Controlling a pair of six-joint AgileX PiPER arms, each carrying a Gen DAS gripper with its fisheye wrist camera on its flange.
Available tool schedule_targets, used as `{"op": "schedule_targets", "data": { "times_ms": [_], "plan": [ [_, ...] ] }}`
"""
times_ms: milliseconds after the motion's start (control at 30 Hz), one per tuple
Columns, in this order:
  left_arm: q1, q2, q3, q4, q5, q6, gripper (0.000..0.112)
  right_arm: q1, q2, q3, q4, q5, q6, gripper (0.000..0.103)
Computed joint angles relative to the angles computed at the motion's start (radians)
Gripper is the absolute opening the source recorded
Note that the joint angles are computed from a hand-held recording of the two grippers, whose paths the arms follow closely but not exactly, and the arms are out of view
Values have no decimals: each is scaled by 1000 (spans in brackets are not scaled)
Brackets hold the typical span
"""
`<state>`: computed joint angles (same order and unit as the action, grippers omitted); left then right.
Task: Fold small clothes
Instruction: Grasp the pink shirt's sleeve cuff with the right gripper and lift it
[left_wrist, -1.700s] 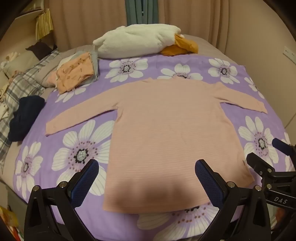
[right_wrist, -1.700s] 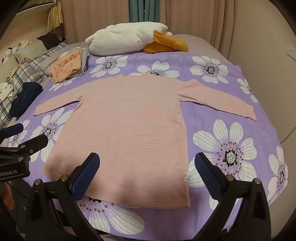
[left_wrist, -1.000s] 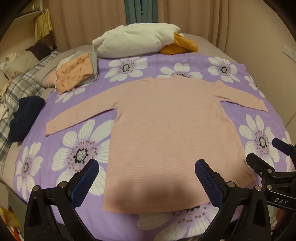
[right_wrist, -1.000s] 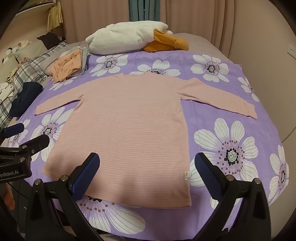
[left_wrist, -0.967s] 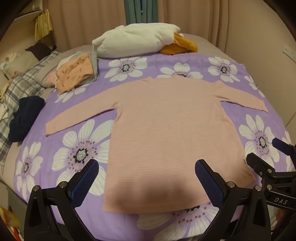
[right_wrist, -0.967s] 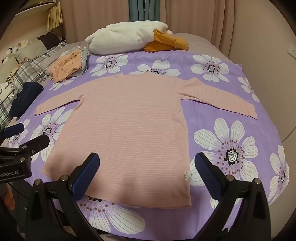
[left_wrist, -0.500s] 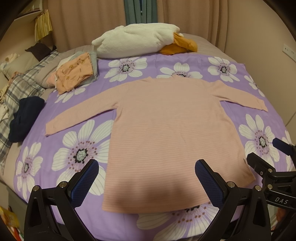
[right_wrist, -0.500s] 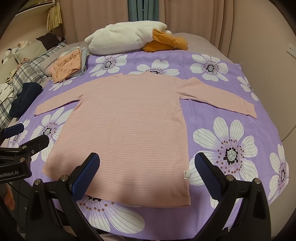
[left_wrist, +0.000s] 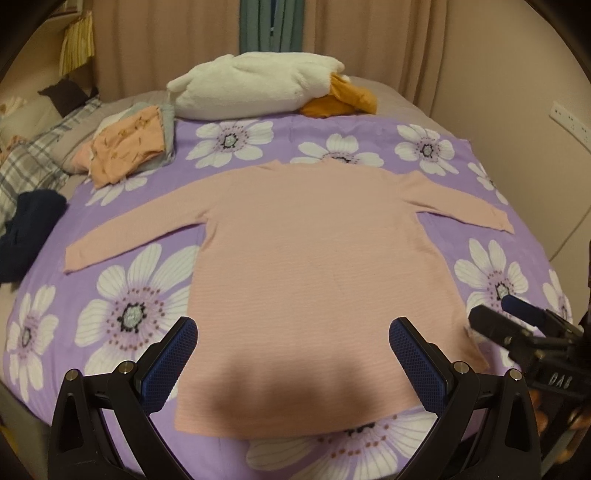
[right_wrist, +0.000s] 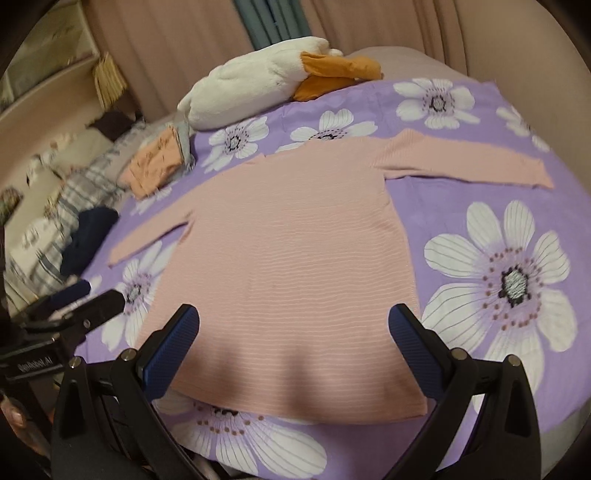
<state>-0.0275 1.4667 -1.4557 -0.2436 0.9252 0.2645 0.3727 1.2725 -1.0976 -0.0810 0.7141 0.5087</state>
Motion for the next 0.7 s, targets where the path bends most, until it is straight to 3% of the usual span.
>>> {"op": "schedule_targets", "data": {
  "times_ms": [67, 200, 300, 400, 500, 600, 700],
  "plan": [
    [17, 35, -23, -66, 31, 38, 103, -54, 4, 11, 107, -7, -51, 103],
    [113, 164, -116, -361, 195, 153, 103, -240, 22, 47, 320, -40, -205, 103],
    [120, 217, -141, -433, 201, 185, 103, -381, 62, 52, 422, -51, -301, 103],
    [79, 267, -185, -394, 170, 175, 103, -518, 129, 36, 470, -75, -336, 103],
    [64, 357, -281, -366, 230, 133, 103, -617, 215, 7, 540, -158, -410, 102],
    [63, 435, -376, -362, 292, 92, 103, -683, 322, -83, 516, -177, -377, 102],
    [42, 484, -445, -325, 282, 56, 103, -744, 409, -153, 604, -203, -450, 102]
  ]
}}
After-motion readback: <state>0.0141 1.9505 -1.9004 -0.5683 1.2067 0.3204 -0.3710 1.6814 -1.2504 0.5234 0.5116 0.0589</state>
